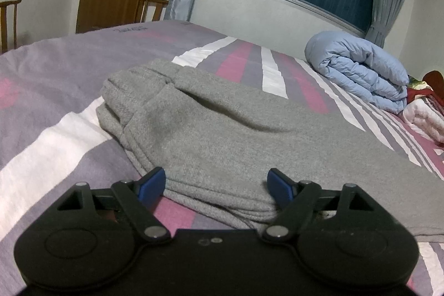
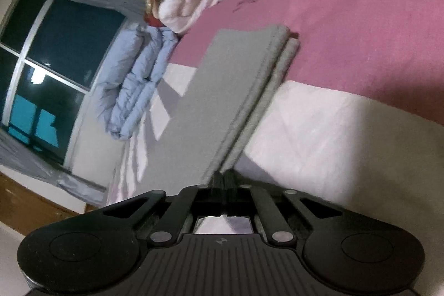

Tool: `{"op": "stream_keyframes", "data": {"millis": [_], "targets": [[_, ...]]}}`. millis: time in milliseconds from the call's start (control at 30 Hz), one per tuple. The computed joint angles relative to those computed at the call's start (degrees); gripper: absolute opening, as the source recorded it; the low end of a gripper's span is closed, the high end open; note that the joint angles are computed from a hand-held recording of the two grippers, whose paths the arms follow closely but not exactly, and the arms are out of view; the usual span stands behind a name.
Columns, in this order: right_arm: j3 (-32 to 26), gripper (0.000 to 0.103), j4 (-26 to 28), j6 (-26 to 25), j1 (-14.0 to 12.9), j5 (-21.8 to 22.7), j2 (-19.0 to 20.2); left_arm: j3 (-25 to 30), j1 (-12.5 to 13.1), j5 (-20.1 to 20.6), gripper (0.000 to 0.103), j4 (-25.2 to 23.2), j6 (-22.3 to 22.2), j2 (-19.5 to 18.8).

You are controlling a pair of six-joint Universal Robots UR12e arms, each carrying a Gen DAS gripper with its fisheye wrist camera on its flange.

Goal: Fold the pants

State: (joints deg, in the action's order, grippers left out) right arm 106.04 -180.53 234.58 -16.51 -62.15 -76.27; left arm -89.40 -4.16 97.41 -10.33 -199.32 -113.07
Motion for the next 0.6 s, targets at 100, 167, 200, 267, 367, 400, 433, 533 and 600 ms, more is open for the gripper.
{"op": "stream_keyframes", "data": {"millis": [100,167,200,267,367,400,433,533,600], "targets": [[-0.03,0.003,-0.5,-0.89,1.17,3.28,-0.41,0.03,-0.13,0.52,0.074,-0.22,0.21,0.23],[-0.41,0.003,-0.46,-0.19,2.35,5.27,0.0,-0.5,-0.11,0.15,0.076,0.05,-0.29,0.78],[-0.67,0.003,-0.3,0.02,2.86,5.92,0.21,-0.88,0.03,-0.73,0.077,-0.3,-0.49,1.19],[-1.46,0.005,-0.01,1.72,3.9,7.2,0.94,-1.61,0.22,-1.5,0.078,-0.72,-0.83,1.9],[-2.31,0.057,-0.1,3.83,5.29,9.2,1.82,-3.11,0.9,-3.26,0.084,-0.49,-2.32,2.93],[-2.61,0.061,-0.62,3.63,5.95,8.57,1.97,-3.42,1.1,-3.53,0.085,-0.72,-2.78,3.14],[-2.84,0.06,-1.06,3.35,6.37,8.84,2.12,-3.9,1.36,-3.99,0.085,-0.55,-3.36,3.4],[-3.85,0.06,-1.19,4.39,7.33,11.3,2.99,-4.62,1.82,-4.47,0.085,-0.56,-3.18,3.85],[-4.3,0.056,-0.86,4.46,8.02,12.27,3.38,-4.8,2.01,-4.82,0.085,-0.67,-2.69,3.98]]}}
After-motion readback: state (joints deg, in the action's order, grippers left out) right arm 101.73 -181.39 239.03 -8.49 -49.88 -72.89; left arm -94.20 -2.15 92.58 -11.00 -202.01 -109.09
